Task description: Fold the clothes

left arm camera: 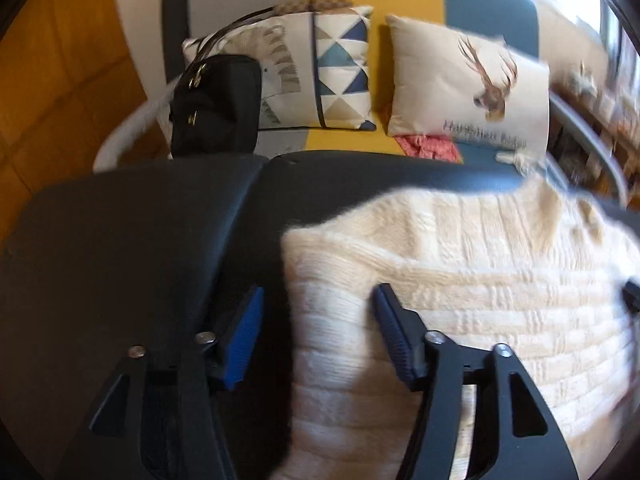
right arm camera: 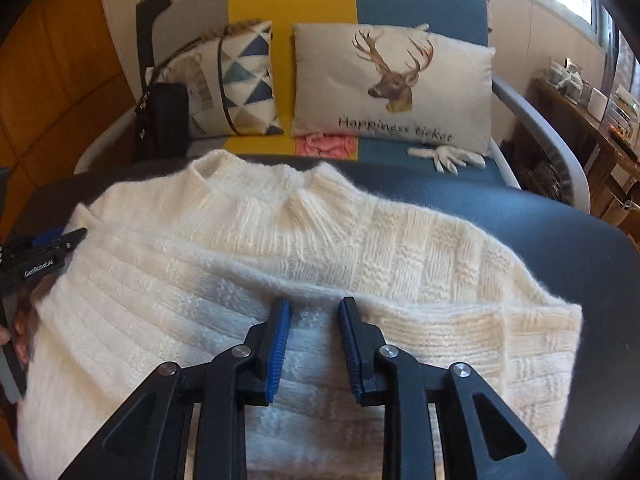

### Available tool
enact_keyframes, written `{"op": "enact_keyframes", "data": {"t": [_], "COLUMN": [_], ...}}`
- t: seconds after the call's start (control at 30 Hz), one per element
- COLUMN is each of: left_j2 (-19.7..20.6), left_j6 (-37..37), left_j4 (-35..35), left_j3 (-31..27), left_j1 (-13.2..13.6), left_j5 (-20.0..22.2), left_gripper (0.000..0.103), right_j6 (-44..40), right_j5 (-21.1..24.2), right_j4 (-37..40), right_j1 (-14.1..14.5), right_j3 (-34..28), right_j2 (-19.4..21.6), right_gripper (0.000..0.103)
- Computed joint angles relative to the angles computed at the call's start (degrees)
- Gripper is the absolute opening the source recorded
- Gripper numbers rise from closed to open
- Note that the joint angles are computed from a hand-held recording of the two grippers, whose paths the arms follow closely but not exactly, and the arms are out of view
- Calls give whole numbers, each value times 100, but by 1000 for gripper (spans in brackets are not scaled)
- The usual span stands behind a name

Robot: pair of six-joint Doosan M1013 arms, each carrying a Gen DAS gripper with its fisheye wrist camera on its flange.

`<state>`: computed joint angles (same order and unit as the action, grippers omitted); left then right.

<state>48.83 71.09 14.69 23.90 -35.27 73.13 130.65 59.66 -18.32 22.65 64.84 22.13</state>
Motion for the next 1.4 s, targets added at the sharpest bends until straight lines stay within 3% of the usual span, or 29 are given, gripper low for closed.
{"op": "enact_keyframes", "data": {"t": [0.13, 0.23, 0.33, 0.4, 0.53, 0.6, 0.73, 0.93, 1.03, 1.13, 1.23, 1.4], "left_j2": [-416, -1088, -1288, -1258, -1185, -1290, -1547, -1296, -1468, -1501, -1459, -1214], "left_j6": [-237, -455, -131, -22, -192, -398, -184, -125, -290, -54, 217, 43], "left_j4": [-27, -113, -73, 182, 21, 165, 127, 57, 58, 6, 12, 17], "left_j3": [672, 1826, 2244, 2295, 2187, 2290, 2664, 2341, 2503, 2554, 2521, 2190], "left_j1": [13, -12, -72, -145, -60, -80, -164, -131, -148, -239, -352, -379], "left_j5": [-478, -1437, -1635, -1362, -1133, -1249, -1683, -1004, -1286, -1488, -1580, -1136], "left_gripper": [63, 63, 63, 63, 65, 59, 59, 63, 59, 59, 59, 61], "right_j6": [80, 124, 130, 110, 388, 357, 373, 483, 475, 230, -88, -76], "right_j5": [187, -82, 35, 220, 122, 301, 197, -75, 171, -294, -451, 69], "right_j4": [-100, -310, -571, -464, -606, -504, -711, -457, -346, -272, -115, -258], "right_j1": [46, 192, 368, 390, 400, 401, 519, 443, 461, 555, 640, 729], "right_j3": [-97, 72, 174, 205, 399, 267, 293, 571, 369, 303, 92, -207], "right_j2": [-22, -214, -273, -236, -255, -234, -335, -388, -340, -367, -203, 142], "right_gripper": [24, 26, 26, 26, 26, 26, 26, 27, 28, 28, 28, 28]}}
